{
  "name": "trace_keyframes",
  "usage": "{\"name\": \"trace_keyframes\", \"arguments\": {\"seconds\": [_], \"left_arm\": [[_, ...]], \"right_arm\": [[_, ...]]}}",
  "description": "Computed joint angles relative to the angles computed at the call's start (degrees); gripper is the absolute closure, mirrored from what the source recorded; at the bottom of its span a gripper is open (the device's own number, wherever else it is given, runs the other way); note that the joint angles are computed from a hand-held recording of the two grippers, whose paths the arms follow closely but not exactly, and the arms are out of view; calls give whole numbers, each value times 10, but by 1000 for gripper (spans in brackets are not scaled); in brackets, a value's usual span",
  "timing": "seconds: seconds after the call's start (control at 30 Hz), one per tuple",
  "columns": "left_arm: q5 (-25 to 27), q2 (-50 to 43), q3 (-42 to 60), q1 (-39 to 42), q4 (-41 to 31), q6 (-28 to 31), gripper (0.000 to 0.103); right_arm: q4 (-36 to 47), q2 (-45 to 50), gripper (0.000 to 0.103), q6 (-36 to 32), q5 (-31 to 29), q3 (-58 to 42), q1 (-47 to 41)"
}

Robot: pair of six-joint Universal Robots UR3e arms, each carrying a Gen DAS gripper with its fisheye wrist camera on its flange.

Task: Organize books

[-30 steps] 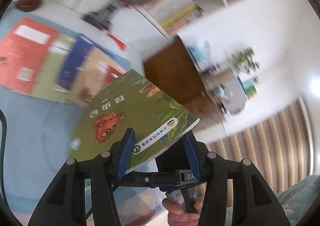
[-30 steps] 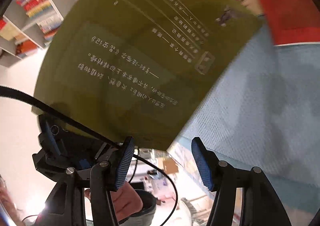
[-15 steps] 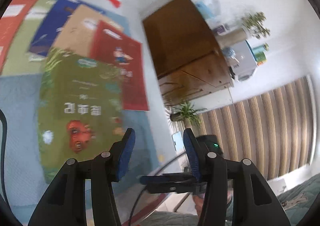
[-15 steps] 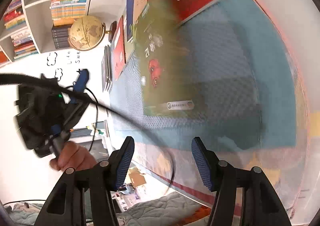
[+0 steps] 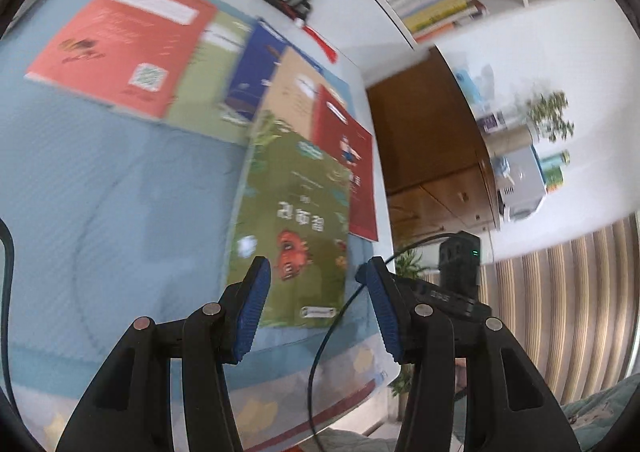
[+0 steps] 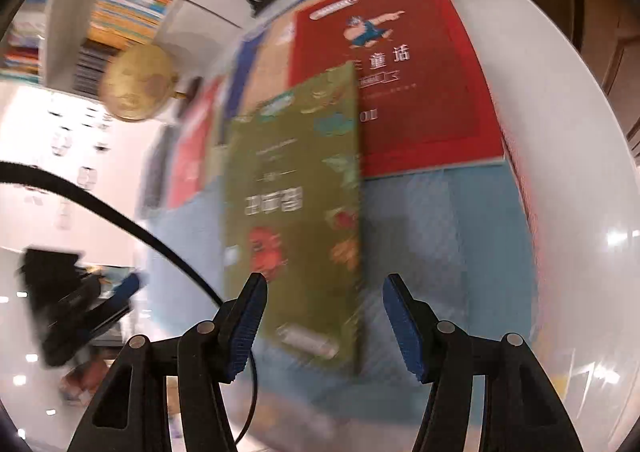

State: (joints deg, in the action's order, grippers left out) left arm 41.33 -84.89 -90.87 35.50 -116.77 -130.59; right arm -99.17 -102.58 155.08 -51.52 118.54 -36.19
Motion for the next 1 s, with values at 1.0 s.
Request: {"name": "trace_keyframes", "arguments": {"seconds": [1.0], "left_arm": [[23,166,-298,91,198,-154,57]], "right_arm": [[-29,456,35,49,15,-579,266]]}}
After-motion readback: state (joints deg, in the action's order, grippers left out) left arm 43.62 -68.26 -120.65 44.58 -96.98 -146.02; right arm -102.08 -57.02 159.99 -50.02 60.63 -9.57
